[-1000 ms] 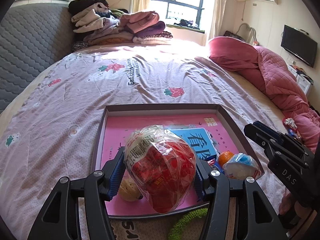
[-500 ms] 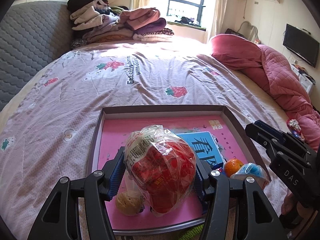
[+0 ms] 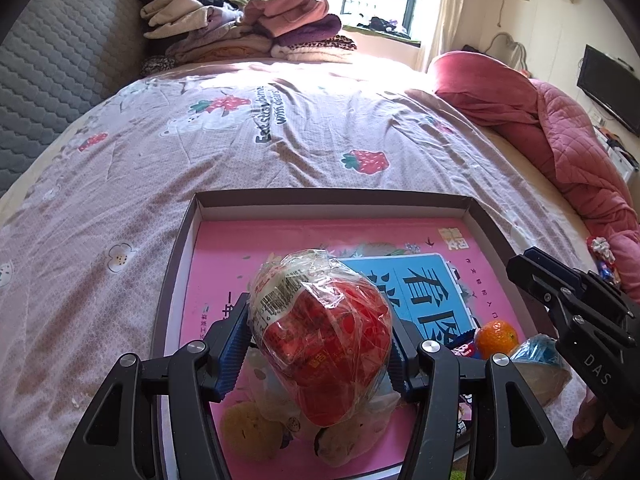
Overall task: Organize objects
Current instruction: 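Lower the red netted bag into the tray and open left gripper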
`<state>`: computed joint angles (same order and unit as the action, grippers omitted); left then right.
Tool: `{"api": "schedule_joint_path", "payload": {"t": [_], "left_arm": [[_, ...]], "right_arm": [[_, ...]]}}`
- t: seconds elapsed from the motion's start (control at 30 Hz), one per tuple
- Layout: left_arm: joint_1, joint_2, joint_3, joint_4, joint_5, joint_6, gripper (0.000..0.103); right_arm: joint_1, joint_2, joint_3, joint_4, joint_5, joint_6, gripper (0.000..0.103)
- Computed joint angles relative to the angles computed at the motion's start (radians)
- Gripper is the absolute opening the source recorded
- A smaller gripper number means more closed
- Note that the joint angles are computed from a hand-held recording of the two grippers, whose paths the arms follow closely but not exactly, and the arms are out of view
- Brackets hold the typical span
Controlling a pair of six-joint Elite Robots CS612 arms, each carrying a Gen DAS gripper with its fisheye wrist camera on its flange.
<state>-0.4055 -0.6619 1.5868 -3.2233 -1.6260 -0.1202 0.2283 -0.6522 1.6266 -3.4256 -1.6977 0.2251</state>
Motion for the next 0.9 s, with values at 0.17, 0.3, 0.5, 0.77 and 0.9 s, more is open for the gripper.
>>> {"api": "schedule_joint_path", "payload": {"t": [0.17,0.3,0.5,0.77,0.9], "left_arm": [[0.001,0.009,-0.013,0.029,0.013,-0.005,0.060],[0.003,0.014,-0.019,0.041,0.015,-0.010,0.060],[0.002,0.019,-0.027,0.051,0.022,-0.011,0.061],[0.002,0.020,-0.031,0.068,0.026,-0.015,0.063],[0.001,0.017,-0.026,0.067,0.033,-0.013,0.067]], "right_arm": [[-0.004,0.001,0.003,0.022,0.016,0.004,0.026],[-0.007,0.004,0.001,0.022,0.027,0.008,0.026],[-0.011,0.005,0.001,0.027,0.033,0.023,0.026],[-0.011,0.006,0.001,0.019,0.033,0.027,0.026],[-0.011,0.005,0.002,0.016,0.034,0.027,0.026]]}}
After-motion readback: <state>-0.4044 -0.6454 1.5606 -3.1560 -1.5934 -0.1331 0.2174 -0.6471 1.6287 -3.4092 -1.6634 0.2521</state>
